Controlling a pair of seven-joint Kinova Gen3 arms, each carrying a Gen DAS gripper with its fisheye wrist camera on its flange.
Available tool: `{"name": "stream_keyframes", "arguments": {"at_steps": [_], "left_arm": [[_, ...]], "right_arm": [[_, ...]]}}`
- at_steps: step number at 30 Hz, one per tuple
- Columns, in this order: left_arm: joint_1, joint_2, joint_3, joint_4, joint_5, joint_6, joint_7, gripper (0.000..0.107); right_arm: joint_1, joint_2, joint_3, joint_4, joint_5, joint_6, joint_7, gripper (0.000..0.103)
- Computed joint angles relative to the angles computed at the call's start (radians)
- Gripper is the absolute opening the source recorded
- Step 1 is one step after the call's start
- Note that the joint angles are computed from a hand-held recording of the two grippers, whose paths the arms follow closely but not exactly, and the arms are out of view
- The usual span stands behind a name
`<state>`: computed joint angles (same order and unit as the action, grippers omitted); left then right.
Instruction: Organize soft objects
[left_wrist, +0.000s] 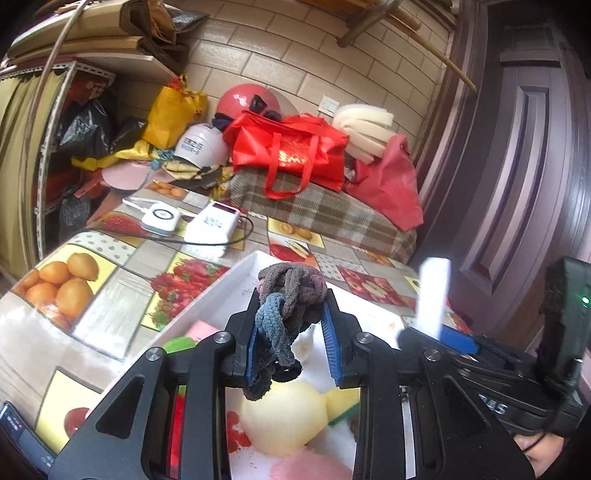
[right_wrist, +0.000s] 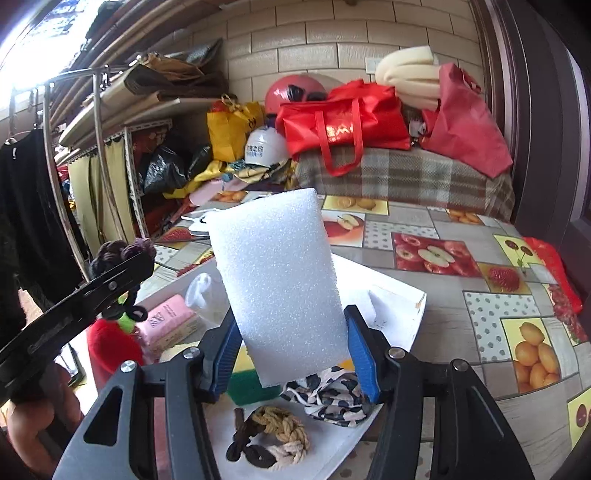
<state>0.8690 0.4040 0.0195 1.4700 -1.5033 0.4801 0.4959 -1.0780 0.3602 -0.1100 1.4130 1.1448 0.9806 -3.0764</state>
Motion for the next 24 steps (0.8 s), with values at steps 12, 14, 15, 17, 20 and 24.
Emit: {"name": "stream_keyframes", "arguments": {"at_steps": [12,14,15,17,20,24], "left_arm": [[0.104,0.038,-0.013,-0.017,-0.125,0.246,0.068,0.103],[0.088,0.034,0.009,-0.006,-0.146,0.248,0.08,0.103],[0.077,0.033,0.022,-0.006,-0.146,0.246,0.071,0.103],[0.064,0.032,0.044,-0.014,-0.128,0.243,0.033,0.103],[0.062,0.031,0.056,-0.012,-0.126,0.226,-0.004,0.103],[0.057,0.027,0.08,-0.024,-0.056,0.183,-0.118,0.103]], "right_arm": [[-0.037,0.006,0.02,0.038,0.093,0.004,-0.055,0.103],[-0.046,-0.009,0.007,0.065,0.123,0.021,-0.088,0.103],[-0.047,-0.017,-0.002,0.08,0.134,0.029,-0.1,0.103],[-0.056,-0.041,-0.023,0.12,0.157,0.057,-0.128,0.103],[-0.061,-0.084,-0.068,0.187,0.168,0.107,-0.165,0.103],[-0.053,-0.147,-0.134,0.278,0.123,0.182,-0.217,0.103]]}}
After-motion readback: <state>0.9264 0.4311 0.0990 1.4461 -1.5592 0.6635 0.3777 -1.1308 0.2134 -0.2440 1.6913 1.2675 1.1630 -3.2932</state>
